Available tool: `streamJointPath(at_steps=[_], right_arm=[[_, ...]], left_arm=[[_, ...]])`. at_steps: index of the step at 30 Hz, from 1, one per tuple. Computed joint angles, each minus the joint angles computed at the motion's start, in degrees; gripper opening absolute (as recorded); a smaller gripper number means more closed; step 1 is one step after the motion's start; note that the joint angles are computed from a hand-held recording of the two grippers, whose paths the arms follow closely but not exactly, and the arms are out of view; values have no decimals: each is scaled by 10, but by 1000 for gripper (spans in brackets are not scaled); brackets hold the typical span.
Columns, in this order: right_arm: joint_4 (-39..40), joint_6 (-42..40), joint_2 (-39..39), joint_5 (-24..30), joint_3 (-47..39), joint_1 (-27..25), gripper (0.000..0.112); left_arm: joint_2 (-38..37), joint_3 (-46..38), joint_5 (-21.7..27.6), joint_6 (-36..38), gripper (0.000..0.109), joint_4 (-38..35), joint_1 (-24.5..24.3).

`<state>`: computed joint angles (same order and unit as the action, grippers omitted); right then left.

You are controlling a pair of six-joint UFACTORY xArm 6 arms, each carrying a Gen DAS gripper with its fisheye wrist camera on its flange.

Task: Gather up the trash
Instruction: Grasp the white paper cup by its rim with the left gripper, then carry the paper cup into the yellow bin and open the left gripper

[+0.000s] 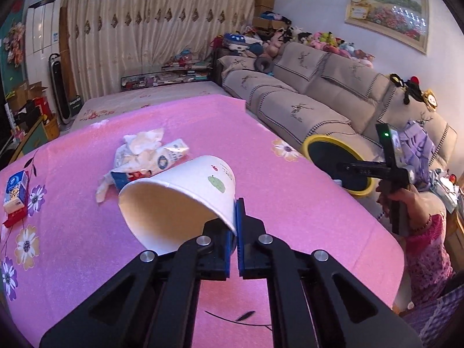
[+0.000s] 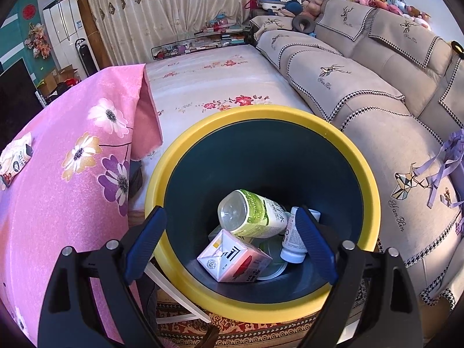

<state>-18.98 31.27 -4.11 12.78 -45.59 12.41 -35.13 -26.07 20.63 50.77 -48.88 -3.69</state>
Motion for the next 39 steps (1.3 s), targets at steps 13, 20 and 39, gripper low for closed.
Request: streamJointPath(at_steps=[13,20,39], right_arm=[[-30,22,-49,-19,40,-21,86],[-45,37,-100,-35,84,-63,86],[53,-65,-163,-45,157,-157,86]], left_arm=[[27,-4,-36,-155,4,144,-198],[222,-153,-95,-217,4,210,-257],[582,-527,-3,-410,4,386,-329]])
